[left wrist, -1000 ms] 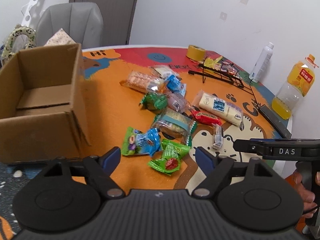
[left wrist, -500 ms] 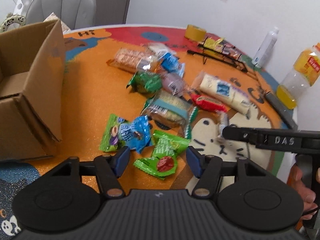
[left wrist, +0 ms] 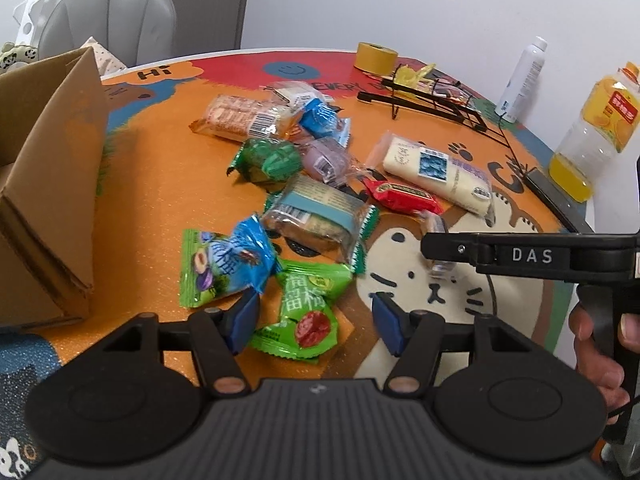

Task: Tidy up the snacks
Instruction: 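Reach the left gripper to the green candy while the right reaches the clear-wrapped bar, then lift the green candy with the left gripper while the right lifts the clear bar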

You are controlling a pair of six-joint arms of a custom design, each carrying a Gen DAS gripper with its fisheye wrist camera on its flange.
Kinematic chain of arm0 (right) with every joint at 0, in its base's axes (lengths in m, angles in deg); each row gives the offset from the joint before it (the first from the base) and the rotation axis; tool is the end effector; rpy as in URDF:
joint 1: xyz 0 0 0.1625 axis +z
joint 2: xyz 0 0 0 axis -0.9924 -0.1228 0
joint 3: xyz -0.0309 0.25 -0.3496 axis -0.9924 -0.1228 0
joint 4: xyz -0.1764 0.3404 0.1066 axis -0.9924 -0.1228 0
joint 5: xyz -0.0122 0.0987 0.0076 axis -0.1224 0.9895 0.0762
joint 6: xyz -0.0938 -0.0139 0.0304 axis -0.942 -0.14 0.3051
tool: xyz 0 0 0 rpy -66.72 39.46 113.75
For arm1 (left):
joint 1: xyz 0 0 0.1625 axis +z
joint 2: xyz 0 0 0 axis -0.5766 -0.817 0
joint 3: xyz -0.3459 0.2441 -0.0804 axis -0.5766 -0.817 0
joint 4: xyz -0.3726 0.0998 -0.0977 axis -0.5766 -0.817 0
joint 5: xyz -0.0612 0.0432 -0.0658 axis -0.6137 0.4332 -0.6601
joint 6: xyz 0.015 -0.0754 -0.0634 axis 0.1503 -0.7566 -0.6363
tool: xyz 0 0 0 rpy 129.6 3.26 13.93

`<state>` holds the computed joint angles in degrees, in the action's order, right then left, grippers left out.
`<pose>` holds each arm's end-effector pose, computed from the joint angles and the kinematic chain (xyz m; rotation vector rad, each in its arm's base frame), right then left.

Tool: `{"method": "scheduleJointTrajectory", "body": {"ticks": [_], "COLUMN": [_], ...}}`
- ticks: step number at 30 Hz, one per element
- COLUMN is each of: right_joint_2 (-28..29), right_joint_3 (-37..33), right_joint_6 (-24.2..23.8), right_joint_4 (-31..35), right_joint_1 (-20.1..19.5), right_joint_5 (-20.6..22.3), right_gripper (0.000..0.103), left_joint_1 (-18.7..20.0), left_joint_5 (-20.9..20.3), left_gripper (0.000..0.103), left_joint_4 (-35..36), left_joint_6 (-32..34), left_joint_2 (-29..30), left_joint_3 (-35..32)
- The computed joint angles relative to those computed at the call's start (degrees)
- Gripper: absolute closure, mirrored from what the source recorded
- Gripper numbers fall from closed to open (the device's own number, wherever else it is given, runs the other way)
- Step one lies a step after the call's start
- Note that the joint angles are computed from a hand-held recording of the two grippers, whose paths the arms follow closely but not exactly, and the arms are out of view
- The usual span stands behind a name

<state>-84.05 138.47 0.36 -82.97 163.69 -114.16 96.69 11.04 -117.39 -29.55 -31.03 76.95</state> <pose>-0.0092 -0.8164 0.1176 0.7502 -2.6116 0.6536 -0.1613 -0.7188 -0.0289 0.2903 2.4073 -0.8819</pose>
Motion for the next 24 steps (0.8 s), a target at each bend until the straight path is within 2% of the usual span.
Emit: {"method": "scheduleJointTrajectory", "body": {"ticks": [4,6,8,13,24], "right_joint_2": [-1.0,-1.46,-1.84,-2.81,-5.24], "right_joint_3": [1.87,2.62,3.13,4.95,8.37], "right_joint_6": [-0.95,-0.91,-0.43,-0.37,-1.75], "right_joint_4": [-1.49,-1.78,-1.65,-2.24,-3.81], "right_joint_1": [-0.28,-0.57,-0.76,-0.64,0.64], "right_joint_5": [-0.78,-0.16,0.35,0.92,4.38], "right_gripper": [0.081,0.084,0.086,0.087,0.087], "left_joint_1": [-0.42,-0.59,-0.74,-0.53,-2.77], "left_joint_5": [1.13,1.99,3.63,1.88,3.27], "left_gripper": [0.048,0.055,0.072,0.075,0.075], "left_joint_4": [-0.35,-1.86,-4.08,-5.12,-11.08], "left_joint_6": [0.36,1.51,3.28,2.21,3.98], "left_joint_2": [0.25,0.67,1.52,0.18,-3.04], "left_joint_3": [0.36,0.54,0.26,2.12,6.97]}}
